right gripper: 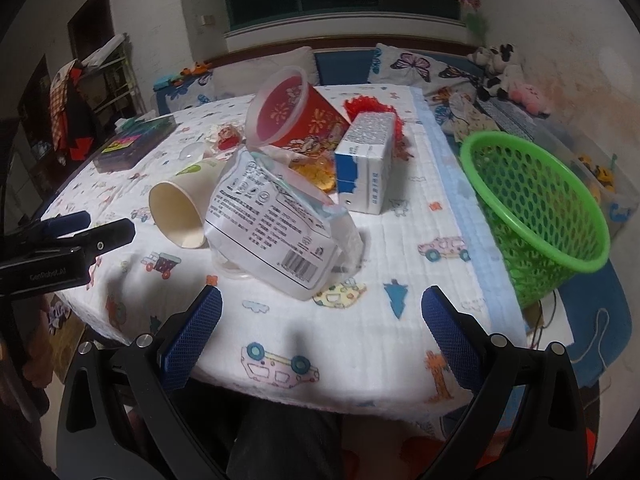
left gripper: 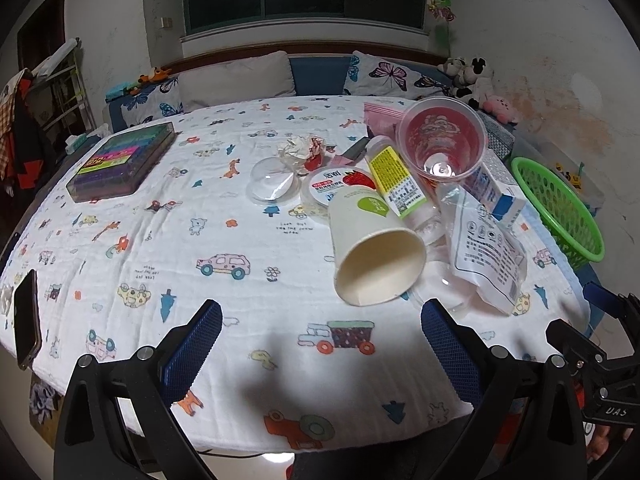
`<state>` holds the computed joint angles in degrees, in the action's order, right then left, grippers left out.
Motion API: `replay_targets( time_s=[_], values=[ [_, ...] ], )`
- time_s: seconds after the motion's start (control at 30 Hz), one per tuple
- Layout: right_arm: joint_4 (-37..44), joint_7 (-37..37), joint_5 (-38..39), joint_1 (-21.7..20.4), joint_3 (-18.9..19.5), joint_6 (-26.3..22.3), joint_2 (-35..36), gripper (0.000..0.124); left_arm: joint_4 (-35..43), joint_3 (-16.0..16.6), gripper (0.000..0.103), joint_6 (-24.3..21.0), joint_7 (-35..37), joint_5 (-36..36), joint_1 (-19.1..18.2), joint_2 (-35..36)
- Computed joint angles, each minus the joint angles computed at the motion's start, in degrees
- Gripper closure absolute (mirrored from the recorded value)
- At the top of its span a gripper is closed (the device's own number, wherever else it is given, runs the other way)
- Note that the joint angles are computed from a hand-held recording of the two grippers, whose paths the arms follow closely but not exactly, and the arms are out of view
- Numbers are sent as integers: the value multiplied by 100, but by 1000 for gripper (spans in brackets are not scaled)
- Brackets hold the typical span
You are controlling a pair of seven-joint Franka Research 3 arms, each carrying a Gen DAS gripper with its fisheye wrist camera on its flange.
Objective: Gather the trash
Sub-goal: 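Grasp the clear plastic bag with the right gripper while the left gripper grasps the white paper cup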
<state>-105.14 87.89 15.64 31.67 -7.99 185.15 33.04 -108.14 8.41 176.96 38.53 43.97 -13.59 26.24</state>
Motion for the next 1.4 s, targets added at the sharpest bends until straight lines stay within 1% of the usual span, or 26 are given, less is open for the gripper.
replay_targets(
  time_s=[0.1, 0.23, 0.33, 0.4, 0.43, 0.47, 0.57, 0.67, 0.73, 0.8, 0.83, 0.87, 0.93, 0.97, 1.0, 1.07, 1.1, 1.17, 1.23, 1.3, 1.37, 1.4],
  values=[
    [208, -211, -118, -265, 293, -62, 93, 25, 83, -75, 6, -35, 115, -86, 100, 41],
    [546, -635, -260, -780, 898, -168, 257, 25, 184, -291, 6, -73, 401, -344, 334, 86],
    [854, -940, -347, -946, 1109, -283, 438, 25, 261, -378, 6, -81, 577, -536, 439, 127],
    [1062, -1132, -383, -1023, 1218, -387, 560, 25, 313, -487, 6, -103, 746, -710, 555, 155],
    [1212, -1295, -417, -1134, 1365, -462, 652, 25, 339, -545, 6, -114, 837, -802, 617, 173],
    [1342, -1408, -433, -1167, 1419, -533, 728, 25, 365, -624, 6, -132, 942, -911, 696, 188],
    [1716, -1698, -473, -1168, 1457, -719, 947, 25, 430, -764, 6, -146, 1204, -1180, 842, 237],
    [2092, -1869, -504, -1070, 1345, -951, 1167, 25, 493, -965, 6, -172, 1529, -1452, 1012, 291],
    [2410, -1884, -524, -969, 1214, -1162, 1361, 25, 544, -1294, 6, -199, 1898, -1738, 1281, 342],
    [2626, -1958, -498, -1007, 1262, -1315, 1501, 25, 624, -1503, 6, -270, 2218, -1982, 1429, 397],
    [2722, -1933, -501, -960, 1198, -1348, 1565, 26, 670, -1617, 6, -289, 2393, -2102, 1506, 433],
    [2799, -1914, -503, -930, 1152, -1384, 1615, 26, 728, -1707, 6, -325, 2555, -2211, 1559, 473],
    [2924, -1875, -491, -912, 1117, -1454, 1697, 30, 829, -1728, 6, -369, 2775, -2335, 1518, 538],
    [2933, -1888, -474, -936, 1149, -1466, 1705, 32, 883, -1745, 6, -400, 2886, -2386, 1499, 576],
    [2931, -1916, -450, -975, 1201, -1463, 1707, 33, 935, -1835, 6, -447, 3031, -2475, 1540, 619],
    [2797, -1965, -386, -1040, 1283, -1370, 1632, 38, 1041, -2229, 6, -562, 3461, -2782, 1793, 733],
    [2728, -1999, -353, -1078, 1328, -1334, 1589, 40, 1089, -2330, 6, -609, 3610, -2905, 1843, 781],
    [2538, -2081, -255, -1185, 1460, -1225, 1472, 44, 1241, -2387, 6, -720, 3790, -3106, 1824, 894],
    [2370, -2234, -107, -1387, 1716, -1140, 1371, 45, 1394, -2510, 6, -829, 4012, -3335, 1866, 1024],
    [2196, -2391, 50, -1572, 1950, -1049, 1263, 47, 1593, -2565, 6, -992, 4172, -3532, 1852, 1168],
    [1998, -2587, 263, -1829, 2281, -914, 1150, 48, 1740, -2535, 6, -1068, 4257, -3673, 1790, 1276],
    [1947, -2636, 328, -1866, 2328, -877, 1109, 49, 1801, -2510, 7, -1094, 4275, -3730, 1753, 1319]
  ],
)
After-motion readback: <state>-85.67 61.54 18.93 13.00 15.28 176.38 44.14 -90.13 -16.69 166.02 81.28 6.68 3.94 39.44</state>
